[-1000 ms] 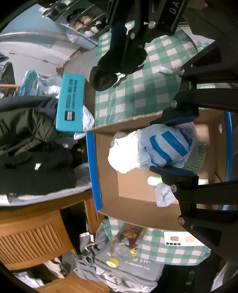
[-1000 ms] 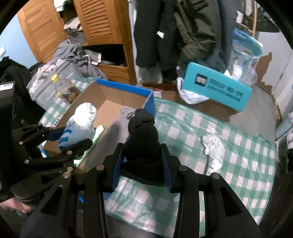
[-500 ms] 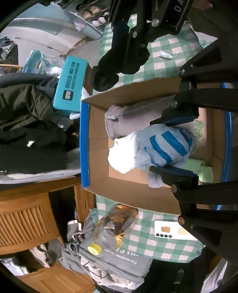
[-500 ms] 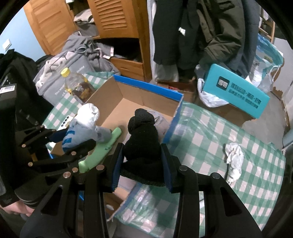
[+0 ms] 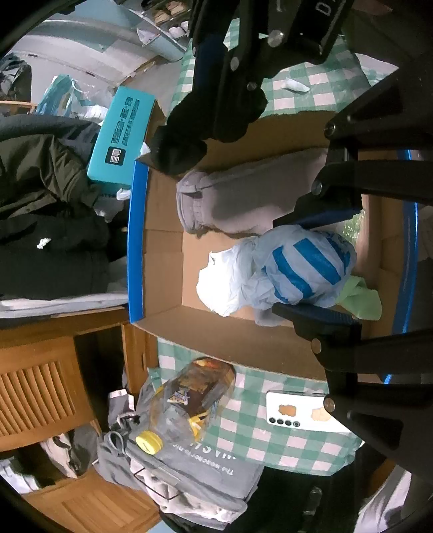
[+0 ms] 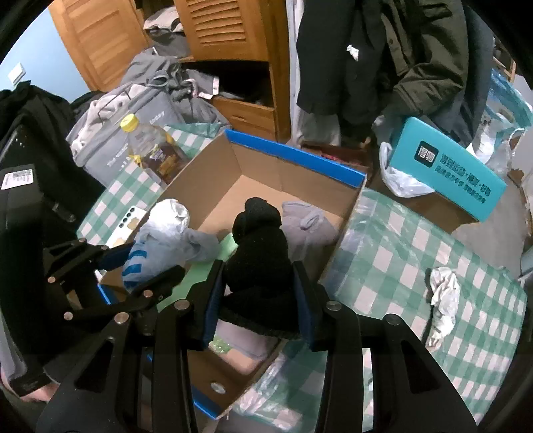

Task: Organize soft objects
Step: 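Lower both socks into the box and open both grippers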

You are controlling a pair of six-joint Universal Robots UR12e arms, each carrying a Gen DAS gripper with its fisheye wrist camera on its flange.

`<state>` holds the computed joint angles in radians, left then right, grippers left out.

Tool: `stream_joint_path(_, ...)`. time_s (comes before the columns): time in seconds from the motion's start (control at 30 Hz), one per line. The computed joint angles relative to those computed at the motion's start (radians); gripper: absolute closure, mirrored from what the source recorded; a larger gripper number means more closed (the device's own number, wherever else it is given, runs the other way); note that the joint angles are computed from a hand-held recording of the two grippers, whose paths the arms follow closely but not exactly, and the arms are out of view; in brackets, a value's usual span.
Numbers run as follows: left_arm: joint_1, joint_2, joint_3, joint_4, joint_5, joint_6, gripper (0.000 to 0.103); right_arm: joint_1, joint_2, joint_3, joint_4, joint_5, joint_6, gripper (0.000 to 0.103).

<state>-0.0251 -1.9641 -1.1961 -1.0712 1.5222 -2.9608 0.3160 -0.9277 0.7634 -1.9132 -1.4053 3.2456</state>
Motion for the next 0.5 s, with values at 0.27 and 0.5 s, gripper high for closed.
stream_joint_path(0.27, -0.001, 0.004, -0.002, 0.008, 0.020, -0.006, 0.037, 0.002, 0.001, 0.004, 0.004, 0.006, -0.001, 0.049)
stream_joint_path(0.5, -0.007, 0.006, -0.006, 0.024, 0.038, 0.006, 0.029, -0.005, -0.016, 0.029, -0.023, -0.014, 0.022, 0.042)
